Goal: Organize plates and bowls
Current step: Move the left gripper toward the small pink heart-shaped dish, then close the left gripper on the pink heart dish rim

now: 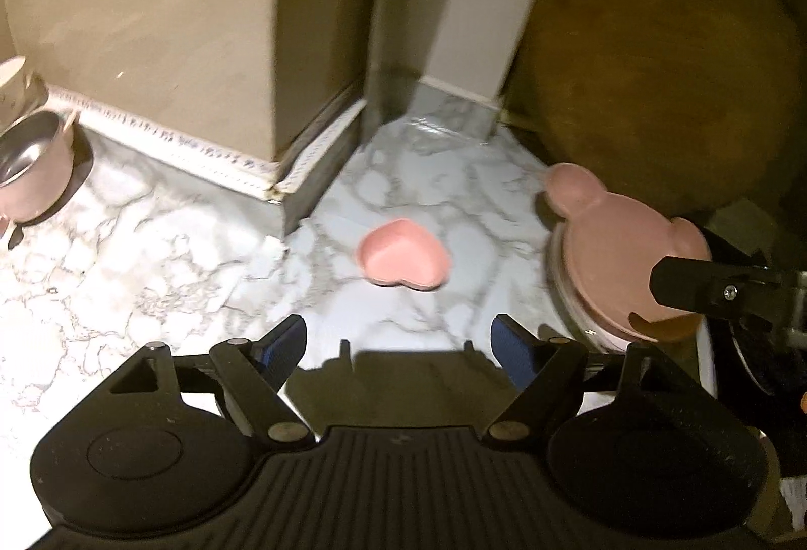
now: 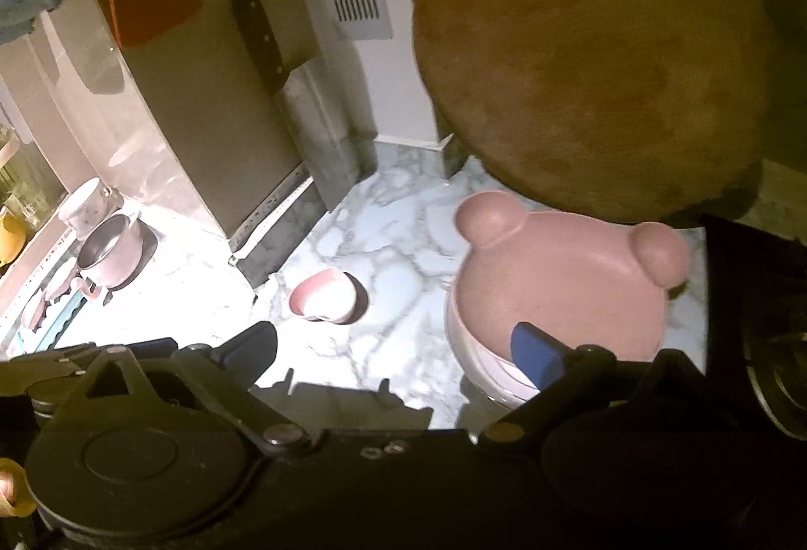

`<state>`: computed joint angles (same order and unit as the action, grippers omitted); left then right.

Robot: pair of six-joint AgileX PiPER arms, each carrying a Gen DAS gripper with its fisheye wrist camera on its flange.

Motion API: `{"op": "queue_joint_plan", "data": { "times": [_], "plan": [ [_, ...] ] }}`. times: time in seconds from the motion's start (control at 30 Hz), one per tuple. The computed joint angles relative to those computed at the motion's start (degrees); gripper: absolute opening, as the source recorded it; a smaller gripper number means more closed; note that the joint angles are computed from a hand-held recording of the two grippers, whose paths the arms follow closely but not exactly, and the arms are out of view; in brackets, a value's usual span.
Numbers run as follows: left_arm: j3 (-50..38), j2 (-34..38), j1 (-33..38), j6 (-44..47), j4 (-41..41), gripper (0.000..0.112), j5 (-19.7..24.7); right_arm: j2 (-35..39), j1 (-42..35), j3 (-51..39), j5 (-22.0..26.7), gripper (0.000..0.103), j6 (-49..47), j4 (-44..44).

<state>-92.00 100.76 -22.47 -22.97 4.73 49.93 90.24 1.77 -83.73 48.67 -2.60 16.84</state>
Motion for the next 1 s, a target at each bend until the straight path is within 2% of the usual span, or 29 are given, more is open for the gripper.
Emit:
{"op": "queue_joint_plan", "data": {
  "times": [0.5, 0.87, 1.0],
  "plan": [
    [-9.7, 14.3, 6.9, -0.5, -1.6, 0.08, 0.3, 22.4, 5.4, -17.4, 3.0, 0.098, 8.9, -3.2],
    [-17.6, 22.9, 7.5, -1.7, -1.2, 0.08, 1.5, 34.1, 7.6, -30.3, 6.6, 0.09, 14.5, -7.0],
    [-18.5, 23.9, 7.4, -1.2, -1.6, 0.08, 1.0, 37.7, 7.6, -34.3, 8.1, 0.082, 15.4, -7.3]
  ]
}}
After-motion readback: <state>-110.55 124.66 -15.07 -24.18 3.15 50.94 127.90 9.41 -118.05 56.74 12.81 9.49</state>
